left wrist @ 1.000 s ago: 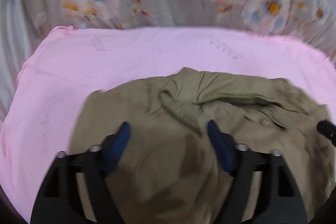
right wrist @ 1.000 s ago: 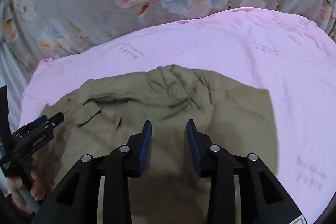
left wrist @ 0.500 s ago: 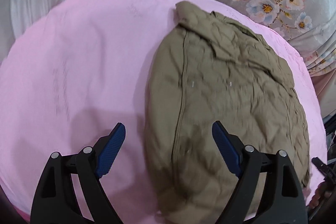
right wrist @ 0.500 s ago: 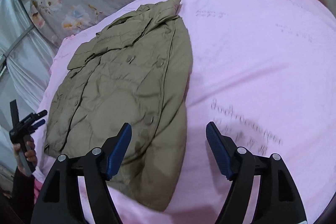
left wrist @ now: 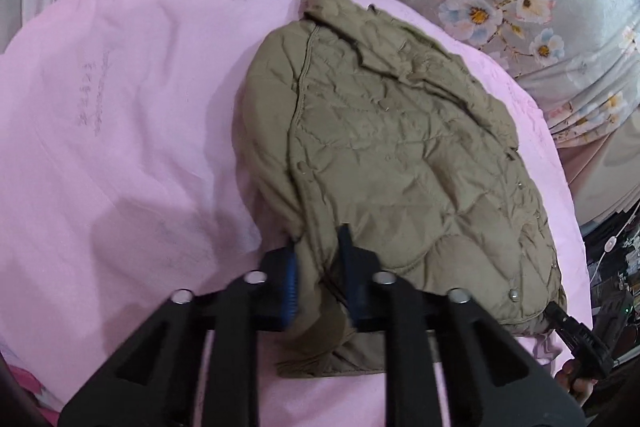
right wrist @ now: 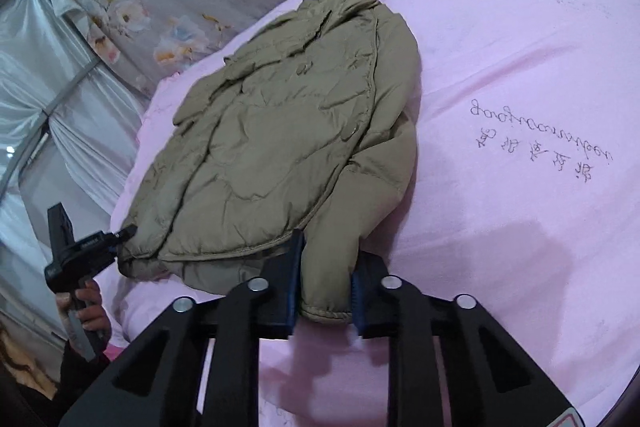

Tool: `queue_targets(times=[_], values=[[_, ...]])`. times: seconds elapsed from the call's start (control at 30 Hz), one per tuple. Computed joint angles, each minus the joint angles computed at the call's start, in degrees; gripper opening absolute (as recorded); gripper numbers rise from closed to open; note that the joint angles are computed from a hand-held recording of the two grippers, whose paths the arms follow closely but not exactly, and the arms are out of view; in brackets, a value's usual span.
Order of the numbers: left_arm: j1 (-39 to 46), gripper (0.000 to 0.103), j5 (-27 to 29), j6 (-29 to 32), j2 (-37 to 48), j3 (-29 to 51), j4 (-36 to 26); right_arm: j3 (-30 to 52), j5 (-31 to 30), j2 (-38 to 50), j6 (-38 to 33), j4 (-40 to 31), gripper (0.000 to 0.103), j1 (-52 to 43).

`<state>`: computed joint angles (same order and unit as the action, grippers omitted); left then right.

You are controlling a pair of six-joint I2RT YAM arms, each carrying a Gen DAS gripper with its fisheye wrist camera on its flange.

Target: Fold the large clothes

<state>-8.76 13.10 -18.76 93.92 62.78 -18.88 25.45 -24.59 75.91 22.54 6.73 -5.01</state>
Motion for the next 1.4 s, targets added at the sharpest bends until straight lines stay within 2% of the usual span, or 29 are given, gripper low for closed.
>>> queue_targets(times=[0.1, 0.2, 0.3, 0.4, 0.47, 0.53, 0.57, 0.67, 0.73, 0.8, 0.9, 0.97, 1.0, 1.03, 1.13, 1.23, 1.37, 1.4], values=[[1.74, 0.007, 2.5, 0.76, -6.18, -1.48, -0.33, -3.18, -3.55, -9.97, -0.44, 0.91, 0.01, -2.62], [3.72, 0.006, 5.28, 1.38, -14.66, -2.23, -1.59, -3.85, -7.78, -21.79, -0.76, -1.88, 0.009, -4.87], [5.96, 0.006, 6.72, 1.59, -23.09, -1.24, -3.08, -2.02, -12.23, -33.19, 0.45, -5.65, 0.009, -8.26], [7.21, 0.0, 6.04, 1.91, -28.08, 2.68, -4.06, 2.06, -15.54, -37.56, 4.18, -5.47, 0.008, -12.1], [5.31, 0.0, -1.22, 3.48, -29.59, 6.26, -2.85, 6.41, -12.78, -36.17, 4.56, -5.16, 0.008, -11.41], [4.12, 0.0, -4.01, 5.09, -26.61, 11.52, -2.8, 11.22, -10.78, -31.0, 5.13, -3.05, 0.008, -10.34], [3.13, 0.0, -5.96, 5.64, -23.83, 14.66, -3.37, 12.99, -11.09, -27.54, 5.68, -1.16, 0.008, -10.15], [0.29, 0.0, -9.01, 6.62, -10.81, 25.77, -8.03, 19.39, -4.15, -15.09, 4.67, 2.31, 0.008, -4.64], [-0.51, 0.0, -6.41, 6.72, -6.84, 27.92, -11.04, 22.87, -2.0, -9.0, 4.83, 2.29, 0.008, -2.16], [-1.39, 0.0, -5.39, 7.27, -6.78, 26.03, -12.48, 24.2, 1.99, -7.33, 1.99, 1.57, 0.008, 0.68], [-0.84, 0.0, -0.16, 8.53, -7.36, 23.61, -16.61, 28.19, 7.21, -5.15, -2.07, -1.72, 0.008, 3.37], [-0.41, 0.009, 2.0, 9.5, -8.26, 21.58, -18.06, 31.92, 8.4, -2.17, -2.97, -3.48, 0.008, 3.71], [-0.21, 0.024, 2.83, 9.99, -9.01, 20.62, -18.91, 33.33, 9.09, -0.99, -3.29, -4.12, 0.008, 3.84], [-0.03, 0.043, 3.38, 10.22, -9.64, 19.91, -19.5, 35.22, 10.38, 0.83, -3.74, -4.77, 0.008, 4.13], [1.72, 0.072, 5.68, 10.36, -13.08, 17.9, -21.81, 36.96, 13.1, 3.14, -4.04, -4.77, 0.008, 4.75], [6.56, 0.081, 12.21, 9.68, -13.74, 19.41, -28.43, 35.28, 13.33, 2.2, -3.22, -3.86, 0.008, 4.26], [13.78, 0.081, 24.43, 8.02, -8.89, 22.85, -40.62, 32.41, 13.91, -1.29, -3.61, -3.7, 0.008, 4.13], [14.78, 0.081, 26.06, 8.14, -7.32, 23.74, -43.77, 32.03, 14.33, -2.0, -3.96, -4.07, 0.008, 4.25]])
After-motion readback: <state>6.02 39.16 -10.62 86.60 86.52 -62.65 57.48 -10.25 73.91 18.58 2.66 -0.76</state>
